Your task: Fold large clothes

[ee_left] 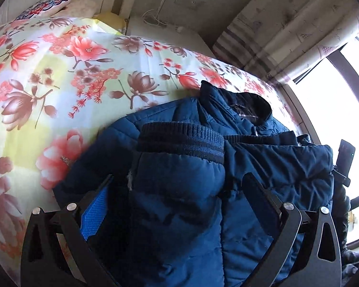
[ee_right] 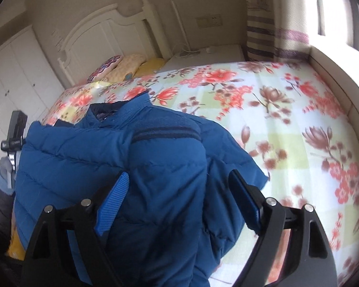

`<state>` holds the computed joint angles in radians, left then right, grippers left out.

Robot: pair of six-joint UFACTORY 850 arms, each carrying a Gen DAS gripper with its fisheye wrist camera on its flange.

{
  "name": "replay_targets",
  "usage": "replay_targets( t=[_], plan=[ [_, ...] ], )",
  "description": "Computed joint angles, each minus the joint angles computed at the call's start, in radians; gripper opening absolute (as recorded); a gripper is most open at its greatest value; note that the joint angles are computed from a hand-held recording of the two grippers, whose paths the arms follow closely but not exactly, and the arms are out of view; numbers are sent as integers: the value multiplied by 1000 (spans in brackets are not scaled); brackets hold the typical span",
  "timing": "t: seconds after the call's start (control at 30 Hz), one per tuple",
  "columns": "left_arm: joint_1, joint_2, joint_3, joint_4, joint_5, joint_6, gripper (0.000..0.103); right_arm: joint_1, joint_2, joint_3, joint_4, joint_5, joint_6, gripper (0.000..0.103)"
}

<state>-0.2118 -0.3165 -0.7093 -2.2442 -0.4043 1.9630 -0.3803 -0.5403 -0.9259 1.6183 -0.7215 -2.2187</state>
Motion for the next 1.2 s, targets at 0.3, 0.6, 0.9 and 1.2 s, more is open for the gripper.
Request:
replay_targets(
  t=[0.3, 0.6, 0.9, 1.2],
  plan=[
    [-3, -47, -16, -36, -29, 15, 84, 10, -85, -85, -134, -52, 156, 74],
    [-118, 288, 286, -673, -194, 512, 23, -107, 146, 194, 169, -205, -216, 10],
    [53, 43, -55, -2, 20, -198, 23, 28, 107, -12, 95, -5, 94, 9],
    [42, -68, -95, -239, 45, 41, 23, 51, -71, -128, 44, 29, 236, 10]
  ],
)
